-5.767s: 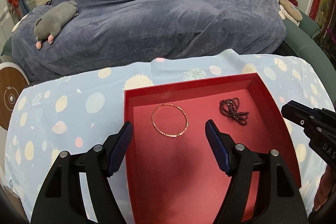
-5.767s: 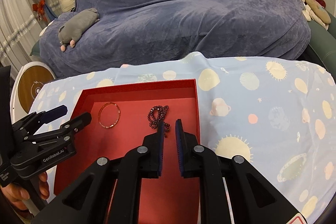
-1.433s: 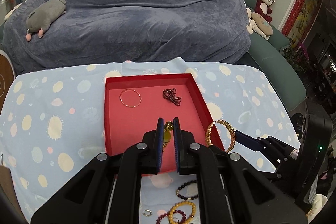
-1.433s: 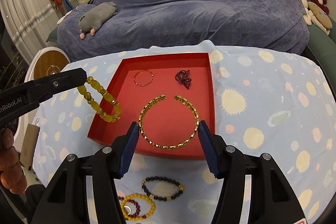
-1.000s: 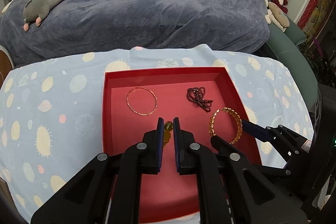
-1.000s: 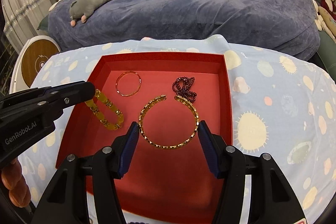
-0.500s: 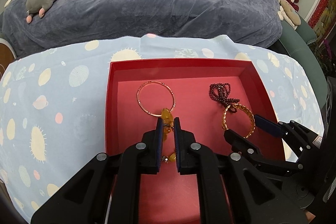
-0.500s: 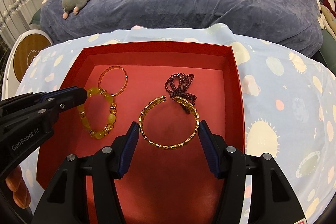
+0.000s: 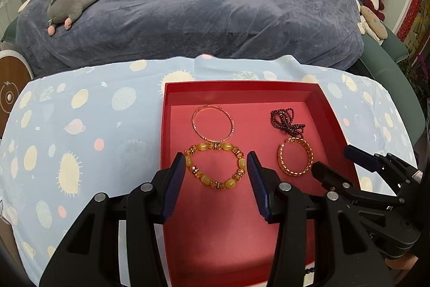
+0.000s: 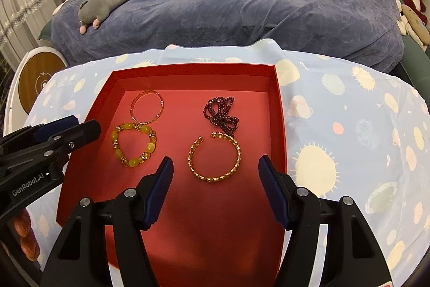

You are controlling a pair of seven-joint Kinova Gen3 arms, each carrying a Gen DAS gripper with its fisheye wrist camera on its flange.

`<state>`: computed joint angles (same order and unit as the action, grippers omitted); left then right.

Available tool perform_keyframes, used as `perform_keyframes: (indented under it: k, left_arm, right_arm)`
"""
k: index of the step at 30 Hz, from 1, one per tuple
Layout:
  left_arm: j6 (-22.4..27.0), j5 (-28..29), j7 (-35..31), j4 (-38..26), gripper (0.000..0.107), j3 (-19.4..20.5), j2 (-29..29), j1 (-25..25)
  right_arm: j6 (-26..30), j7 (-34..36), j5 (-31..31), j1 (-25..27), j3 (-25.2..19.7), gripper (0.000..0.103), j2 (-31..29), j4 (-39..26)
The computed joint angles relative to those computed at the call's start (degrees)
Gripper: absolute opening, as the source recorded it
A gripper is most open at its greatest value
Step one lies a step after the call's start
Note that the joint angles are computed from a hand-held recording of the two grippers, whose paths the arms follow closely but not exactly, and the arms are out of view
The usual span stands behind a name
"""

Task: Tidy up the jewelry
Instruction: 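Carry both bracelets into the red box and open both tools, then move both tools back toward the remaining beaded bracelets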

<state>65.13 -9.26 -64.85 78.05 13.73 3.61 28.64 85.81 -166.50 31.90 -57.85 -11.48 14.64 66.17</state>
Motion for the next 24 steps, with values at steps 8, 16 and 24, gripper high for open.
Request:
perform_keyframes:
  k: [8,16,24]
  left_arm:
    - [2.41,0.33,0.39,1.34,0.045,1.41,-4.98,-0.40]
    - [5.16,0.90,1.13,4.92,0.045,4.06,-11.00,-1.80]
    - [7.10,4.84,1.23,10.67,0.045,6.14,-17.68,-4.21]
  right_arm:
    - [5.65,-4.79,2.79,-4.53,-1.96,0.063,-1.80,-0.85]
    - [11.99,-10.22,5.04,-10.47,-4.32,0.063,-2.22,-1.59]
    - [16.14,-18.89,5.12,-16.38,-6.83,0.063,-2.40,-0.48]
